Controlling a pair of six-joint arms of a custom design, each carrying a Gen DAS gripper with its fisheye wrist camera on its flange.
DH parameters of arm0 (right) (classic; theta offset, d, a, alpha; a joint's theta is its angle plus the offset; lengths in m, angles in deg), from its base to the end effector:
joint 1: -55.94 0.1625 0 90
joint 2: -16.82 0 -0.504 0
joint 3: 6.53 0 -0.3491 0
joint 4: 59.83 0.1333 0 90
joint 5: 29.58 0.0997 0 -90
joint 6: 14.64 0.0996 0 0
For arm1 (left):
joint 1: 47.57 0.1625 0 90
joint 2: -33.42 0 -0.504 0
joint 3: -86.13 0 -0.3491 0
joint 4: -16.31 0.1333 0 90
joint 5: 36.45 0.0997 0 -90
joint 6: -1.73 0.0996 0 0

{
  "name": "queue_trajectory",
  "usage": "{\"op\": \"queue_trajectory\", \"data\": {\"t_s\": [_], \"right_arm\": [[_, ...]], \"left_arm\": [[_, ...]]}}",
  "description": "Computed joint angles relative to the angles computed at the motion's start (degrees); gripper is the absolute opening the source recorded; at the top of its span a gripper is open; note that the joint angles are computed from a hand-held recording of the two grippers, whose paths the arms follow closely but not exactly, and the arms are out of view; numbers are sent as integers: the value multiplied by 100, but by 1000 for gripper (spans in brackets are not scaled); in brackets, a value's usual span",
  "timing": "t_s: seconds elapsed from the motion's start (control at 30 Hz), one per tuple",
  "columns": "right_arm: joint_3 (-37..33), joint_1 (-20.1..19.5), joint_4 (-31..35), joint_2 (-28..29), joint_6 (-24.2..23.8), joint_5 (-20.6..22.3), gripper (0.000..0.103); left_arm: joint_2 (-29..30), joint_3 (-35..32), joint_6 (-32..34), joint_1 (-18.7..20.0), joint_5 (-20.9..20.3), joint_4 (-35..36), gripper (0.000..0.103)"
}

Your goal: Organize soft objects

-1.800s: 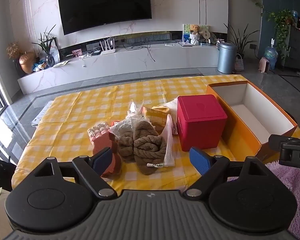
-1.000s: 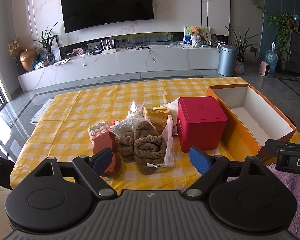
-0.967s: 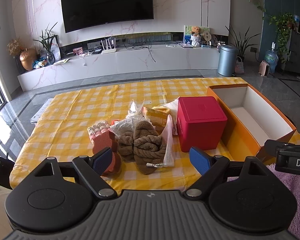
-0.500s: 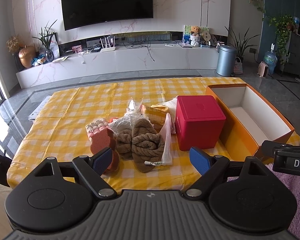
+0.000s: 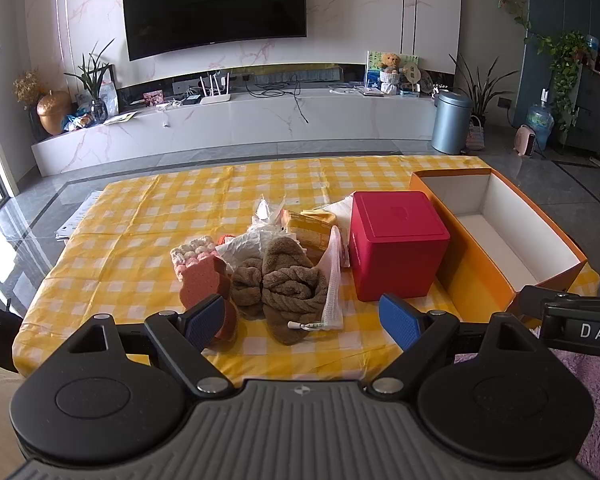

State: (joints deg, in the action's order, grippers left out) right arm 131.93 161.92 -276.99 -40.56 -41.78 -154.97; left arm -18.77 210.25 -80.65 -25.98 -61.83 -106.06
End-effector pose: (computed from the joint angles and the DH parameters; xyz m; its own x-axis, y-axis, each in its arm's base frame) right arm 0.1975 -0.4151 0.2576 -0.7125 -0.1470 0.6861 -0.5798 0.6740 -0.4577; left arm -0.3520 -0.3794 0.1324 -0.6605 -0.2003 -0.7236 0.4691 0.6425 -0.6059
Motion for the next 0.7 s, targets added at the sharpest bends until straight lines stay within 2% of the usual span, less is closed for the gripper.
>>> {"op": "queue_trajectory", "data": {"t_s": [0.7], "right_arm": [[19,8,-37,7,-31,-5,101]], "left_arm": [[-12,31,10,-4,3,-52,102]]}}
